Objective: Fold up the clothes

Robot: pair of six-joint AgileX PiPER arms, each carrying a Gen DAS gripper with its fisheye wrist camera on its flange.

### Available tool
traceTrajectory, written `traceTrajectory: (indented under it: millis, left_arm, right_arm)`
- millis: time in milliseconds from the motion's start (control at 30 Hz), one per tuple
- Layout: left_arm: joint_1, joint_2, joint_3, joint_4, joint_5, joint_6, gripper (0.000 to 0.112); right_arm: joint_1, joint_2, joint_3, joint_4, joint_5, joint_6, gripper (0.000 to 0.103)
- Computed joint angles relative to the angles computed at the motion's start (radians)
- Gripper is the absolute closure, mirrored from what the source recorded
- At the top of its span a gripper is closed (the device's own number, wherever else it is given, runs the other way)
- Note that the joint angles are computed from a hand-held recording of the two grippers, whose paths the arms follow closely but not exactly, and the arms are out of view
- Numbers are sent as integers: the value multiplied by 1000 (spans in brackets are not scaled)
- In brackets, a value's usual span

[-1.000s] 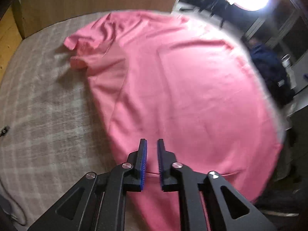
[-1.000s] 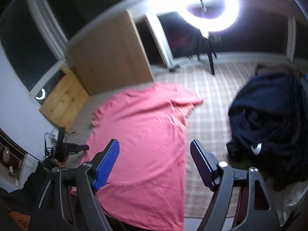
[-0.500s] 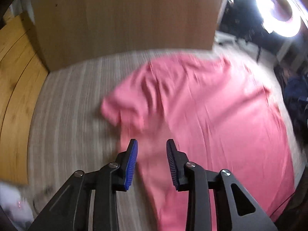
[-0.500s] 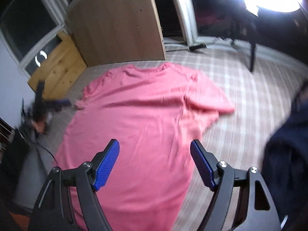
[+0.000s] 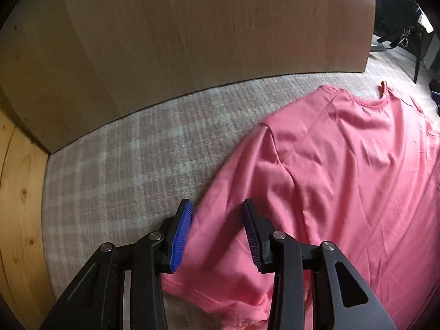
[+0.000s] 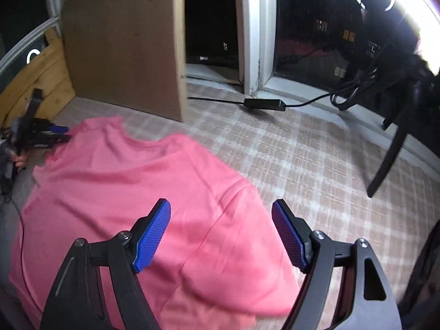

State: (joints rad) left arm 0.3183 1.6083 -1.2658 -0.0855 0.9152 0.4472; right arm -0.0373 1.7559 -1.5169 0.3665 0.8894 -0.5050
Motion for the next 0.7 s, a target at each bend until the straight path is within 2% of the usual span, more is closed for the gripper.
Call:
traceTrajectory:
  millis: [33, 167, 233, 267, 300, 333, 367, 500, 567, 600, 700]
  left_arm:
    - [7, 2, -5, -11, 10, 11, 109]
    - [-17, -26, 13, 106, -49, -61, 112]
    - [-7, -37, 26, 176, -119, -152, 109]
    - [6, -35, 23, 187, -119, -173, 109]
    - [24, -32, 16, 187, -114, -178, 102]
    - [41, -28, 9, 187, -110, -184, 87]
    - [63, -34, 6, 155, -93, -152, 83]
    - [116, -84, 18, 10, -46, 15, 83]
    - [85, -97, 23, -30, -47, 55, 75]
    - [68, -102, 25, -49, -47, 74, 66]
    - [-23, -79, 49, -34, -79, 66, 64]
  right_arm:
    - [0, 22, -15, 2, 2, 6, 28]
    - [20, 43, -14, -19, -33, 18, 28]
    - [29, 52, -20, -38, -35, 28, 28]
    - [33, 59, -28, -47, -29, 34, 28]
    - [37, 63, -33, -55, -27, 36, 28]
    - [39, 66, -36, -62, -25, 37, 28]
    - [42, 70, -40, -69, -24, 39, 28]
    - [38, 70, -48, -71, -36, 29, 28]
    - [30, 79, -70, -48, -21, 16, 28]
    - [30, 84, -81, -44, -15, 14, 28]
    - [33, 86, -91, -50, -9, 11, 28]
